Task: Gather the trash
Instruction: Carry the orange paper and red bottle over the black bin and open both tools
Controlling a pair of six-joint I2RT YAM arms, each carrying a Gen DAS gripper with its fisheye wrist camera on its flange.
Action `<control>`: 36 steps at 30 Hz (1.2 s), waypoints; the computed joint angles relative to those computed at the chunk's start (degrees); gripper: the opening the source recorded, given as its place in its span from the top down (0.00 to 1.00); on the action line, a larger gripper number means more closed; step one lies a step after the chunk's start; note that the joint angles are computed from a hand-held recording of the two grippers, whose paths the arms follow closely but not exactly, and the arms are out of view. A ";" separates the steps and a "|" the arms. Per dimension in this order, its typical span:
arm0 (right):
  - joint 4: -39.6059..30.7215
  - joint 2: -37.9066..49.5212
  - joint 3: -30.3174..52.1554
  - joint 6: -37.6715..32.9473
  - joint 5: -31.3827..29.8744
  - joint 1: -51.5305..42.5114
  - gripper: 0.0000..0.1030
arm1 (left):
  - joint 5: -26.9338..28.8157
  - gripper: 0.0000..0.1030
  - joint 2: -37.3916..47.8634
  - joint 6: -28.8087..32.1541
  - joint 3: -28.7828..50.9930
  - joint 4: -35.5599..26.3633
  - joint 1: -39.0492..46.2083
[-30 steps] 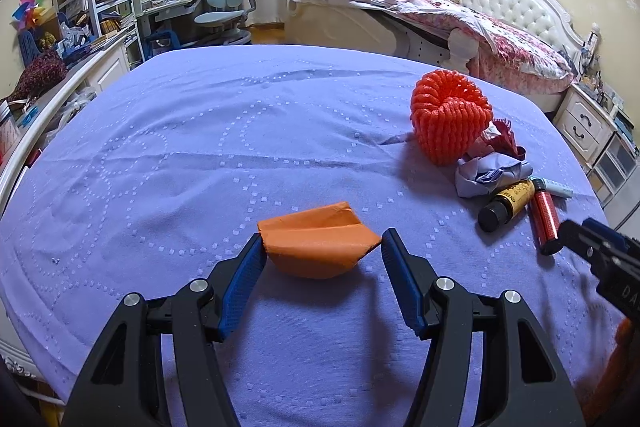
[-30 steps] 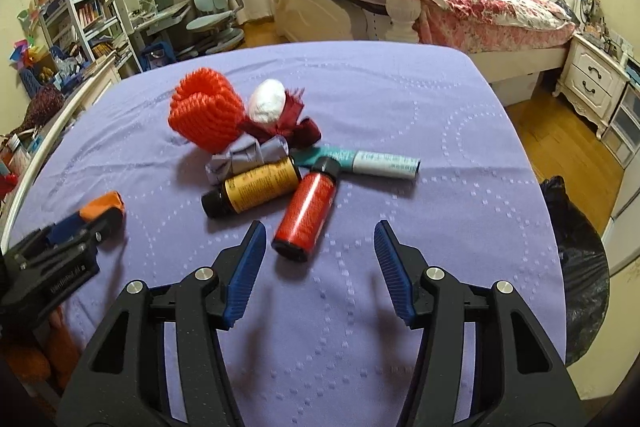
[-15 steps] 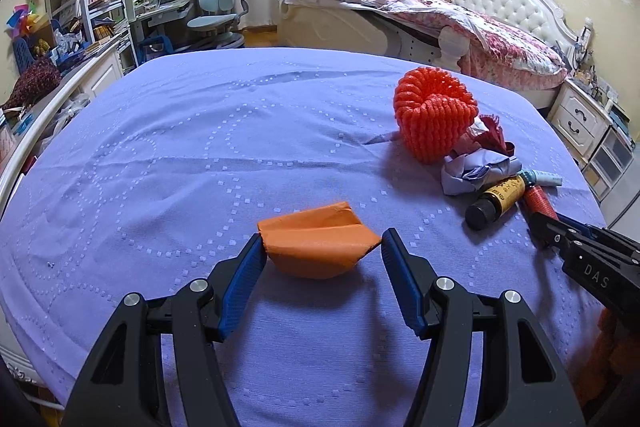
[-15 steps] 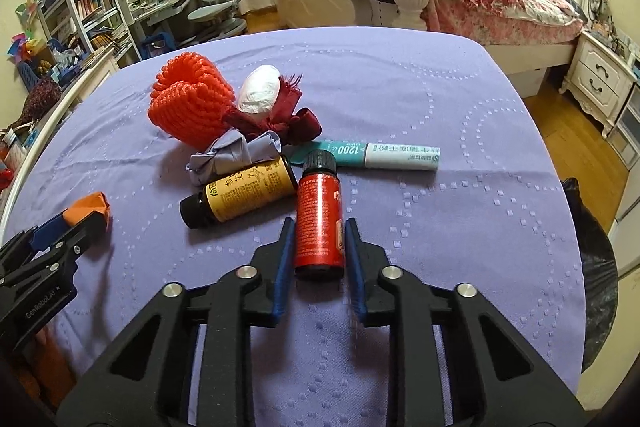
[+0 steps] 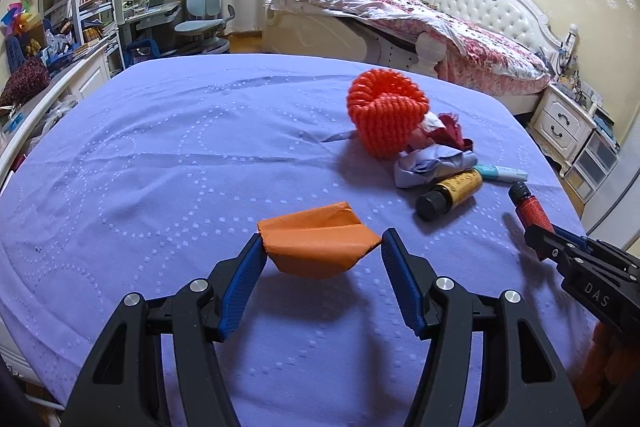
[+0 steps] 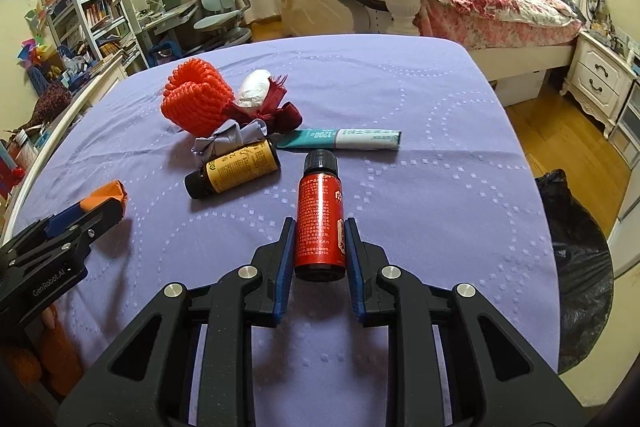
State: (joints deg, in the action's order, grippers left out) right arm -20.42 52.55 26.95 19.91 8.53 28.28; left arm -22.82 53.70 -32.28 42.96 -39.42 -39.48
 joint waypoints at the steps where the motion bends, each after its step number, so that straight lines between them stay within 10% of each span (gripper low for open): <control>1: -0.67 -1.37 -0.37 -0.19 -0.07 -0.31 0.77 | -0.55 0.41 0.23 -0.69 0.25 -0.15 -1.17; 14: -10.86 -18.87 -3.38 -7.11 -7.72 -15.32 0.77 | -7.45 0.41 8.05 -6.68 7.16 -0.66 -16.37; 22: -16.88 -26.15 -3.77 -21.56 -22.57 -42.84 0.77 | -7.76 0.41 18.72 -5.59 14.56 4.02 -23.26; 36: -11.51 -9.35 -3.36 -44.58 -42.92 -82.30 0.77 | -4.91 0.41 40.32 1.30 31.95 10.85 -29.75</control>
State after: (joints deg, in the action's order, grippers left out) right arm -31.93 43.20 23.59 -24.67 -34.38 -54.02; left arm -27.73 94.02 -30.98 74.92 -28.57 -69.23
